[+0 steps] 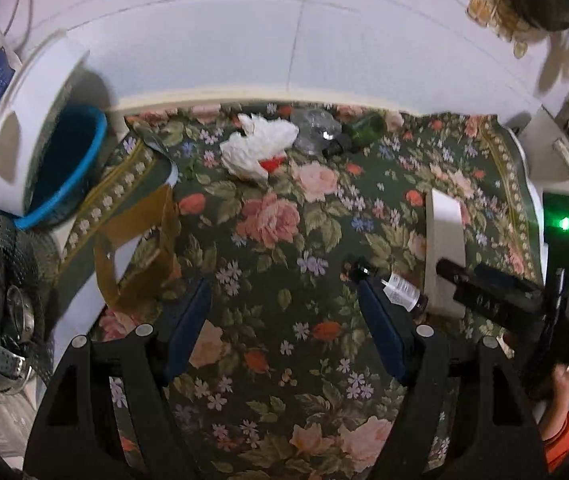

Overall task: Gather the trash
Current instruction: 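Grasp the white rectangular box with the right tool while the left tool grasps the brown bottle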

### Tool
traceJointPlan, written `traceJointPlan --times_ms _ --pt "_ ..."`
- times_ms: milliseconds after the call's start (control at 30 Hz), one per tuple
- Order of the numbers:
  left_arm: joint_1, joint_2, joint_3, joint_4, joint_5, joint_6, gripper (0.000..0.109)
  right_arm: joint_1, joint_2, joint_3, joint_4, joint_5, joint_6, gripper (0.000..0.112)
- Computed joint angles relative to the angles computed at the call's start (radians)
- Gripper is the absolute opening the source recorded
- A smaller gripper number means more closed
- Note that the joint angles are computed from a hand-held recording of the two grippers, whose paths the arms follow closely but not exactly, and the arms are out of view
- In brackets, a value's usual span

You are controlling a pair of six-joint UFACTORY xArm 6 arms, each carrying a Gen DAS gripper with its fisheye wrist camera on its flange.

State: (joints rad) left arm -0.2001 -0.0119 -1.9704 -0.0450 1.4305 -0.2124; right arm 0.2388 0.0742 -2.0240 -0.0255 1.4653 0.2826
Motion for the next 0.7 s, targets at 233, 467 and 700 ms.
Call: traceJointPlan --times_ms 233,467,700 --pt "-0.015 -0.021 0.050 0.000 0.012 -0.037 0.075 0.028 0.050 -0.034 -0.018 0.012 0.004 0.065" --pt "-0.059 -0.004 0.072 -0.051 0.009 -0.069 0.075 -0.010 -0.067 0.124 -0.039 -0.053 -0.039 0.051" --pt "-0.130 0.078 0.028 -0.119 -0.018 -0.129 0.075 -0.080 -0.142 0.178 -0.035 -0.052 -0.071 0.051"
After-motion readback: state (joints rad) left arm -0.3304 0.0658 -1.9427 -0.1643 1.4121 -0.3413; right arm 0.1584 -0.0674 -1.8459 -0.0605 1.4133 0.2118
